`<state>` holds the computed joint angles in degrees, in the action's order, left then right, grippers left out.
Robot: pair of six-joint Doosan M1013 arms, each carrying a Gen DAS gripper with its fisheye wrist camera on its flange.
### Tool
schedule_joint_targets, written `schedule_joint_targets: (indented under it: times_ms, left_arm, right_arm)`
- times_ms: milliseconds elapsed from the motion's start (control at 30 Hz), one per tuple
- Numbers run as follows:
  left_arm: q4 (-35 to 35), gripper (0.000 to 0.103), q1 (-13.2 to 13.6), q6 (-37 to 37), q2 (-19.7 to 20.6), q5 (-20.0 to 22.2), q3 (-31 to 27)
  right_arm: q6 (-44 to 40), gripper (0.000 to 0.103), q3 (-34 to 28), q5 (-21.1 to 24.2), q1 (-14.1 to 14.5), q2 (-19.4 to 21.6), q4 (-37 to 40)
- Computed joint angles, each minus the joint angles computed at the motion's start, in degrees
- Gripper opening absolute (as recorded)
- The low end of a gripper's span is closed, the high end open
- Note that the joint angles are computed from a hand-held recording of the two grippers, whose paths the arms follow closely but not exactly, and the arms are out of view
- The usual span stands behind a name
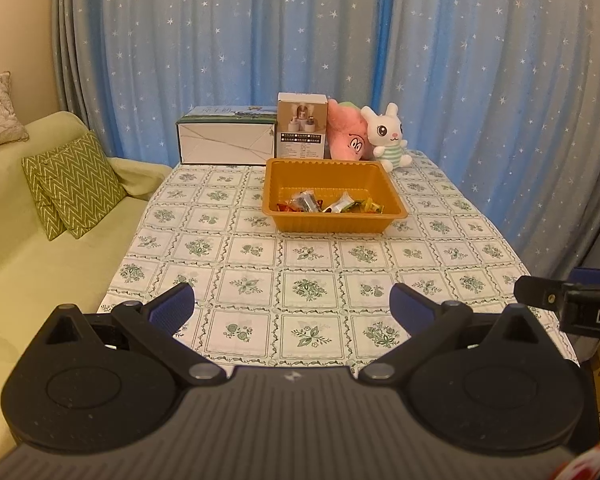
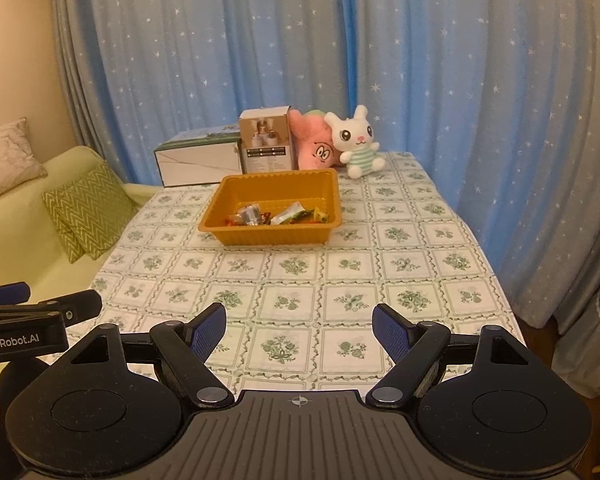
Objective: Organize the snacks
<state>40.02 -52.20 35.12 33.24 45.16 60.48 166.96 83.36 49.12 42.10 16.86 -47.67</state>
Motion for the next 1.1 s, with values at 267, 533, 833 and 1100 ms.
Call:
schedule_joint_targets:
  times_ms: [267, 533, 833, 1100]
  left_arm:
    - [0.14, 0.103, -0.24, -0.2, -0.4, -0.72, 0.5]
    - [0.4, 0.103, -0.21, -0.61, -0.42, -0.6, 0.72]
    - [-0.18, 0.103, -0.23, -0.04, -0.5, -1.0, 1.08]
    - [-0.03, 0.103, -0.22, -0.22, -0.58, -1.18, 1.23]
  right_arm:
    - [0.06, 0.08, -0.08, 0.33, 0.18, -0.02, -0.25]
    - [-0.59, 0.08, -0.25, 0.63, 0.2, 0.03, 0.41]
    - [-0.63, 0.08, -0.07, 0.3, 0.04, -0.08, 0.58]
    - [-0.41, 0.08, 0.06, 0.2, 0.08, -0.08, 0.35]
